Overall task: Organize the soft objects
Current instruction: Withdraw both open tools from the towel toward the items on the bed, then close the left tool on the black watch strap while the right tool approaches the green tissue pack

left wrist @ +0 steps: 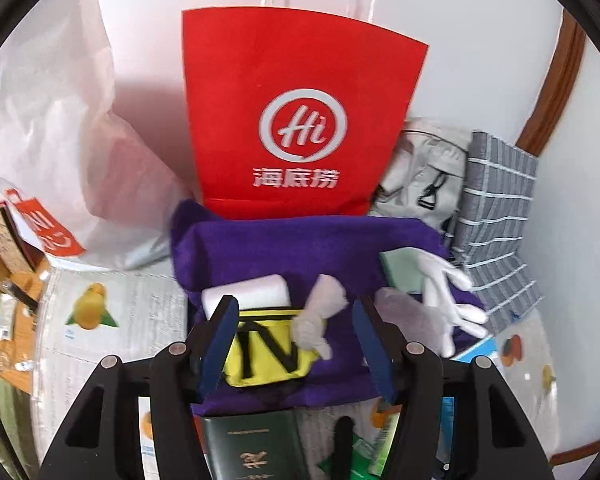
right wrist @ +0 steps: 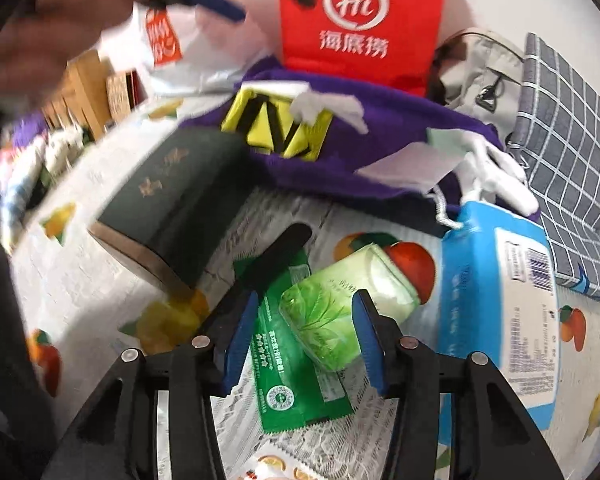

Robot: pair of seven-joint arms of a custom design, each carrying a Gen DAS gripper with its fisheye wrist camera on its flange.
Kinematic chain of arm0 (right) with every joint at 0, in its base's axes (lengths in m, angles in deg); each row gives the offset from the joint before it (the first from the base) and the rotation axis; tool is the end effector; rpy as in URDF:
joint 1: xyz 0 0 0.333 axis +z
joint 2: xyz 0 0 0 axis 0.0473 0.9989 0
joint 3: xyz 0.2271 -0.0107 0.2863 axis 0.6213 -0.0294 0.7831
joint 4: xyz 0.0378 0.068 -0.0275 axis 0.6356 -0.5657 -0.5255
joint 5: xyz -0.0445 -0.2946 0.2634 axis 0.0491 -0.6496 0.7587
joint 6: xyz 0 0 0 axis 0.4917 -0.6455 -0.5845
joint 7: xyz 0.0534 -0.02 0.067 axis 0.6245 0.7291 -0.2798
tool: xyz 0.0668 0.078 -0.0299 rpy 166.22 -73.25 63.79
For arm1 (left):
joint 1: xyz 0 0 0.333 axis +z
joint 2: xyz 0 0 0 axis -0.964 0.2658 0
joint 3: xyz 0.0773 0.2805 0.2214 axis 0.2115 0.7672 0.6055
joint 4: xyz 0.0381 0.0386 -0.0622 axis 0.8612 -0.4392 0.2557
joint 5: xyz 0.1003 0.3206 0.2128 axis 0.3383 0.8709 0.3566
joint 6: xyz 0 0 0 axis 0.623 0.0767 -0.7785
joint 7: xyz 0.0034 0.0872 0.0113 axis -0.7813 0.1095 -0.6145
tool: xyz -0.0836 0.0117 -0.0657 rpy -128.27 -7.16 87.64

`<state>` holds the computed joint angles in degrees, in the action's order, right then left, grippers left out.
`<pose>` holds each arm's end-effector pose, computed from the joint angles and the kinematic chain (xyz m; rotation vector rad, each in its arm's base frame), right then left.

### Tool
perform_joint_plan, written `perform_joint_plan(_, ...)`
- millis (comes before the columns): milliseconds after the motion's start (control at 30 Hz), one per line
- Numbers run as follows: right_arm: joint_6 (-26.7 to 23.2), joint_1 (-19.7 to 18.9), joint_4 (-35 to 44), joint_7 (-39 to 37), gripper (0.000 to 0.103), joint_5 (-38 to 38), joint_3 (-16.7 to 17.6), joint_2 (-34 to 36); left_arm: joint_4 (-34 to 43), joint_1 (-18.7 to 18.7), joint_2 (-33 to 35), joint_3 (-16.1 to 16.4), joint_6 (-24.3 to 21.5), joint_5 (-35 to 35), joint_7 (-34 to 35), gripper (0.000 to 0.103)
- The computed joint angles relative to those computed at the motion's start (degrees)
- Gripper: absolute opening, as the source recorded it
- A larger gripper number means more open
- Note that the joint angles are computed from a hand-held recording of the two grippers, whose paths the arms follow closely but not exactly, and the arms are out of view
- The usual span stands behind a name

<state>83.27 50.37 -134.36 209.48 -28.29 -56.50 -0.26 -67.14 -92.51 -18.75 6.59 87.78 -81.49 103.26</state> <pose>0.5188 0.5692 0.3419 -1.8554 2.0407 -0.6194 0.7043 -0.3529 0.4517 -1.3418 2.4334 -0.9335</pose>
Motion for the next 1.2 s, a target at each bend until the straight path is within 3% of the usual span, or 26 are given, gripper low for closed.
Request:
perform_joint_plan(100, -3.86, 1.18, 1.82, -0.88, 0.037, -0.75, -0.82, 1.66, 0.48, -0.1, 0.26, 0.38, -0.52, 0.16, -0.8, 0.057)
perform_joint_plan(200, 0.04, 1.12, -1.32, 2.16, 0.024, -2.68, -1.22, -0.11, 0.46, -0.1, 0.18, 0.37, -0.64, 0.06, -1.09, 0.057)
perform_joint_plan(367, 4.52, 1.46, -6.74, 8.69, 0.015, -6.67, -1.57, -4.81, -1.53, 0.39, -1.02, -0.36, 0.99, -0.32, -0.07, 0.057)
perform_joint_plan(433, 6.75, 1.77, -9.06, 11.85, 0.014, -9.34, -1.67, -6.82, -3.78, 0.09, -2.45, -0.06, 3.09, 0.42, 0.93, 0.057)
perform_joint_plan(533, 7.78, 1.95, -11.99, 14.52, 0.014, -12.08, -0.66, -9.55, -8.03, -2.34, -5.11, 3.39, 5.51, 3.01, -3.31, 0.057)
perform_joint_plan(667, 8.55, 2.19, -15.25, 18.11, 0.014, -15.21, 0.87, -12.49, -15.31, 1.26, -8.87, 0.22, 5.34, 0.3, -1.18, 0.057)
perform_joint_plan(733, 8.74, 2.52, -16.57, 20.17, 0.014, -17.05, 1.57, -13.6, -19.25, 1.69, -10.81, 0.4, 5.49, -0.17, -1.36, 0.057)
perform_joint_plan(1033, 7.88, 3.04, -22.13, 28.31, 0.014, -20.96, 4.42, -17.1, -38.8, 3.45, -21.04, 0.24, 11.91, 0.08, 1.06, 0.057)
perform_joint_plan(1200, 4.94, 3.1, -24.81, 30.83, 0.014, -22.3, 6.21, -19.07, -44.66, 5.58, -23.58, -3.46, 15.12, -6.4, 6.43, 0.057)
